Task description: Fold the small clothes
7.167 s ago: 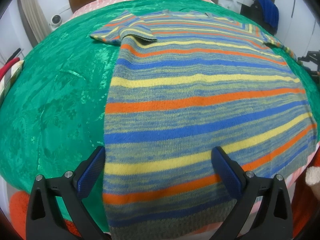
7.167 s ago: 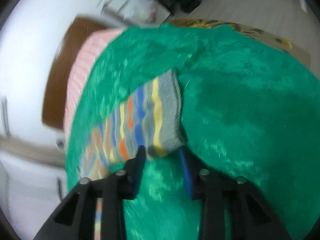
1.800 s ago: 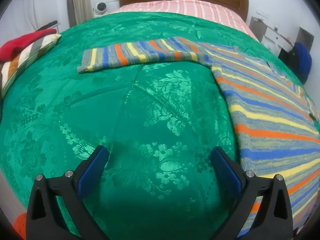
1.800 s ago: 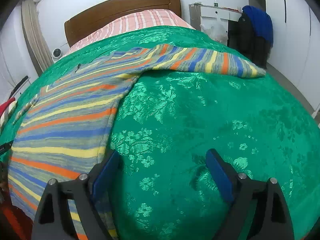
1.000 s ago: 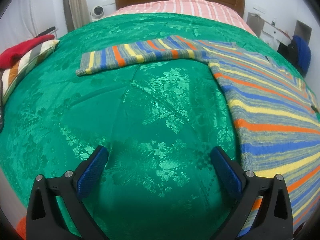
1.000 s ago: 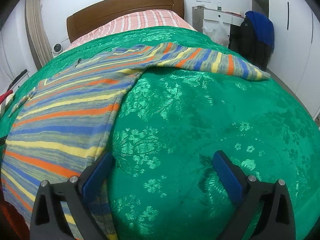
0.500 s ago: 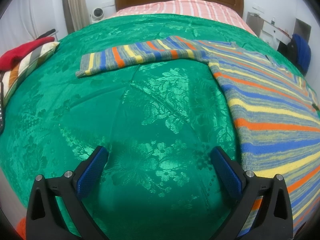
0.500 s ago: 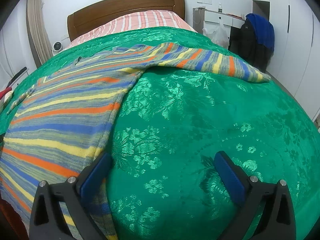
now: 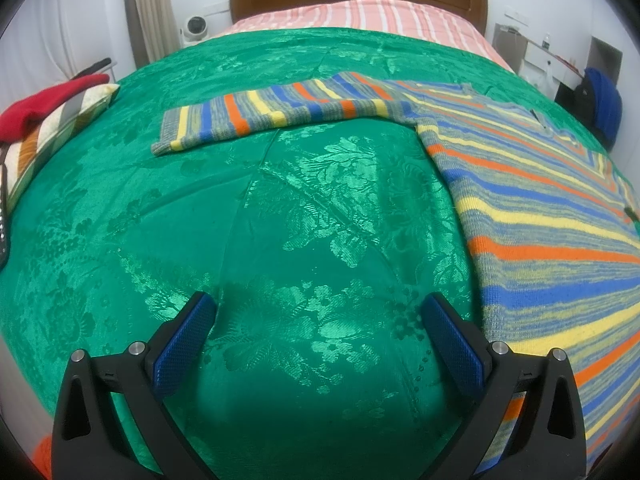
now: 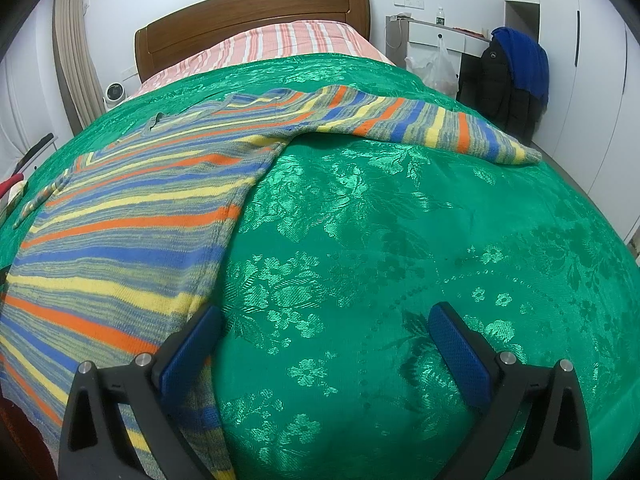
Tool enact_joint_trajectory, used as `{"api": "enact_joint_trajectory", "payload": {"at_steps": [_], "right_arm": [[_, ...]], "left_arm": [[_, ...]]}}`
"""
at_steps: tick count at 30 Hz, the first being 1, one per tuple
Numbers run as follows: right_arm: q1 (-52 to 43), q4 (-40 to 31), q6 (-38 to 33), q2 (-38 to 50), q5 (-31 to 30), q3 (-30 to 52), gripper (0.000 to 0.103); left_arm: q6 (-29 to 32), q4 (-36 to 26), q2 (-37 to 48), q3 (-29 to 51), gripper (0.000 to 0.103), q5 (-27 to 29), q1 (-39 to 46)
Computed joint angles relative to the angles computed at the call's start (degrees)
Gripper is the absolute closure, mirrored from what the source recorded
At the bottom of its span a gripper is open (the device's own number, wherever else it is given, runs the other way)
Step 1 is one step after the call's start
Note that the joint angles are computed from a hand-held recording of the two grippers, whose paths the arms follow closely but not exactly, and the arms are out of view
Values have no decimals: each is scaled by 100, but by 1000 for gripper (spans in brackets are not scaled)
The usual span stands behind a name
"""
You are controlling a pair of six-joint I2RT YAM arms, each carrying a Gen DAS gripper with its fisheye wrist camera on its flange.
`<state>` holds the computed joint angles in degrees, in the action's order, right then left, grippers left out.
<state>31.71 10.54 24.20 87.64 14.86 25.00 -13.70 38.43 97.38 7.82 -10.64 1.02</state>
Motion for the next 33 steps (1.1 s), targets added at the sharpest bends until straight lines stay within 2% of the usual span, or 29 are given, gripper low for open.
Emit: {"api": "enact_joint_trajectory", "payload": {"at_steps": [12,15,16,19,20,21,23,25,26,28,29,31,33], "right_arm": [[-29,-147,-51,-84,-55,44,1],[-440,-438,-120,-608,-749,20,1],[-766,-513,-181,-869,-1193,-9,1],[-1962,-835,-607,-1321,-2358,199,1],[-2610,-990,-867,-1299,-2876,448,1],[-3009,-1104,-1002,-1208,-3142,671,1],[-3999,-1260,-1146,-644,-3780,1351,1],[-4800,-1478,-999,289,-4244,2213,2],[-5130,-1771,-885,913,-4514,2782,5],[-5487,-2168,-639,1844,-4960,3600,20],[-5592,-2369,-546,2271,-5206,3978,20],[-5636,-2605,-471,2859,-5376,4494,26],[-5493,-2664,-592,3107,-5151,4756,30]], "left_arm": [[25,-35,-30,8,0,-3,9],[29,-39,-41,7,0,-7,11],[29,-35,-39,7,0,-18,3],[45,-16,-21,17,0,-37,3],[29,2,-6,13,0,-61,-23],[37,-2,-8,20,0,-62,-13],[6,37,24,11,0,-98,-57],[-26,64,46,7,0,-143,-97],[-32,74,55,12,0,-158,-103],[-74,124,84,-7,0,-205,-153],[-87,142,96,-9,0,-223,-168],[-98,161,103,-16,0,-240,-180],[-106,202,128,-25,0,-251,-191]]}}
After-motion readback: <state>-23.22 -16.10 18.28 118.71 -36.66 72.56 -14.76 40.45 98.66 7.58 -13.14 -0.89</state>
